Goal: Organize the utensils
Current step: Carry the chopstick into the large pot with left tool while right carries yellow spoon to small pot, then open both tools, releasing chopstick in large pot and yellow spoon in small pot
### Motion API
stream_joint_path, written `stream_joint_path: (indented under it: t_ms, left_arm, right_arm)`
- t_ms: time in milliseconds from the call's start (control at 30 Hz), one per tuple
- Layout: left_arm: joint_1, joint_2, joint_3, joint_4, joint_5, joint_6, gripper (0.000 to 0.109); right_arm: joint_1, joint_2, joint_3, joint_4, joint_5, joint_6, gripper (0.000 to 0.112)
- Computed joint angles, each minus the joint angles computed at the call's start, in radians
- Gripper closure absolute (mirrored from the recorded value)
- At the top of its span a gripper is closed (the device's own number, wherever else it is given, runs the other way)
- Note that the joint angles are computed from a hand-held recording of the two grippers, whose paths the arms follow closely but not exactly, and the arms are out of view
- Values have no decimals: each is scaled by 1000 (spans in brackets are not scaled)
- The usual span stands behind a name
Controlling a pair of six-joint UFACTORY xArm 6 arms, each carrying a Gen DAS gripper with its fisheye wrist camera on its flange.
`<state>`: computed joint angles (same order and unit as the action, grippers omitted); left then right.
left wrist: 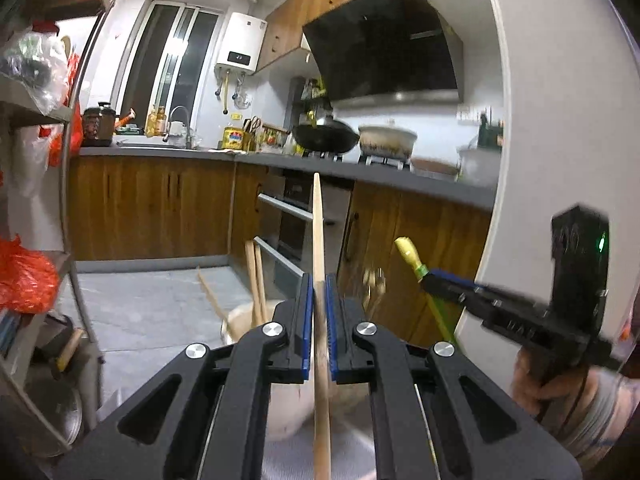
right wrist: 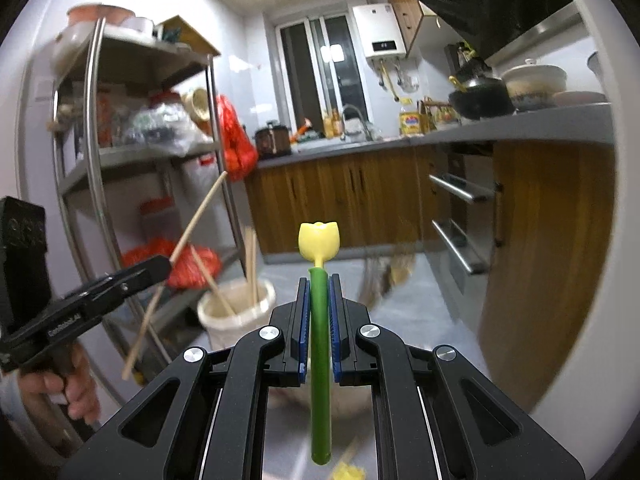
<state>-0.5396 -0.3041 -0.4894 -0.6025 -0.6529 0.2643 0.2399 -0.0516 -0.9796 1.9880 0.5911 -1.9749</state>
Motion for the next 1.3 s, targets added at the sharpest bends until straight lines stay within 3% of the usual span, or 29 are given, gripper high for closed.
stream_joint_path:
  t_ms: [100,200,433,600,867,1033,1300]
  left_arm:
    - [110,46,-44,193,22,-184,103]
    - [177,111,-102,296,28,-287,103]
    - [138,269,-225,133,-57,-136,103]
    - [120,332,-268,68,-97,-76,103]
    - [85,299,-211,26,-111,5,103]
    - [12,224,-134,-107,-109,129,103]
    - [-30,213,-121,-221,-53,218,103]
  right_arm:
    - [10,72,-81,-12,25,85,103]
    - [37,147,-162,-22,4,130,103]
    - [82,262,-282,6,-80,118,102]
    - [112,307,-326,64,-142,32,102]
    - [169,309,-325,188,-276,-241,102]
    - [175,259,-262,281,-310,-409,102]
    - [164,234,-203,146,-288,-288,102]
